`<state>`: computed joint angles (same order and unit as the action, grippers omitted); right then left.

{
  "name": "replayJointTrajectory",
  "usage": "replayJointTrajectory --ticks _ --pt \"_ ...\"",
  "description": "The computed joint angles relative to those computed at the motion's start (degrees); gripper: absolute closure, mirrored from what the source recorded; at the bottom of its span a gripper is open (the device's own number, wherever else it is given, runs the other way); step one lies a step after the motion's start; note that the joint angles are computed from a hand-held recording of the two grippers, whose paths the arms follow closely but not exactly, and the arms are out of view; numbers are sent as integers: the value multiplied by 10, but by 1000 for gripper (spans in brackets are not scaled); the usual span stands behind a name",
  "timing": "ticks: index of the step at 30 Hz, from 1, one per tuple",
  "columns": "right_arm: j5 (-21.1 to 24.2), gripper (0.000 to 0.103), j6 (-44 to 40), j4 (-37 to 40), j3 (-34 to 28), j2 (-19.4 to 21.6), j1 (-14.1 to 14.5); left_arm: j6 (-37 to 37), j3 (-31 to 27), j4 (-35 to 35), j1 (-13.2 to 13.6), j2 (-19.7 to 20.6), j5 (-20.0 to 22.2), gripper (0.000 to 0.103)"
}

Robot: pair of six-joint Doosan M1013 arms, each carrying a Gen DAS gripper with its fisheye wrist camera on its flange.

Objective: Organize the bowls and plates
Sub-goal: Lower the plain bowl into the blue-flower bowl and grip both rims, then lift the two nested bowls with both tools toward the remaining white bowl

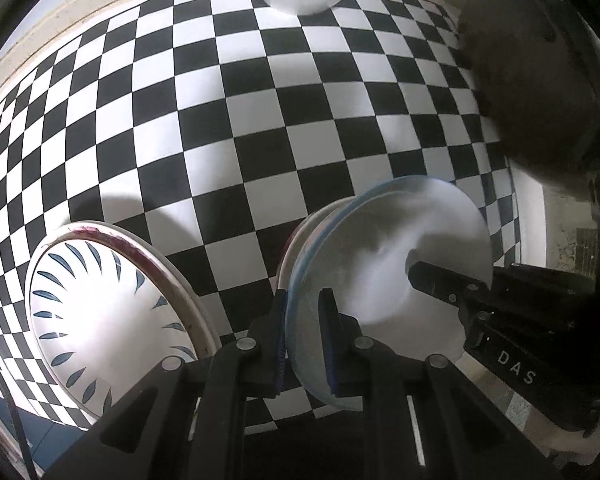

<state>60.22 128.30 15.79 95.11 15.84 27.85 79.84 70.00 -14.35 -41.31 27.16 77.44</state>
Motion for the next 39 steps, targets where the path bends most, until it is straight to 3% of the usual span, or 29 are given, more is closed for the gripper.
replayJointTrajectory --ticks 39 --pt "43 82 -6 -16 -33 22 13 -27 -1 50 -16 4 29 89"
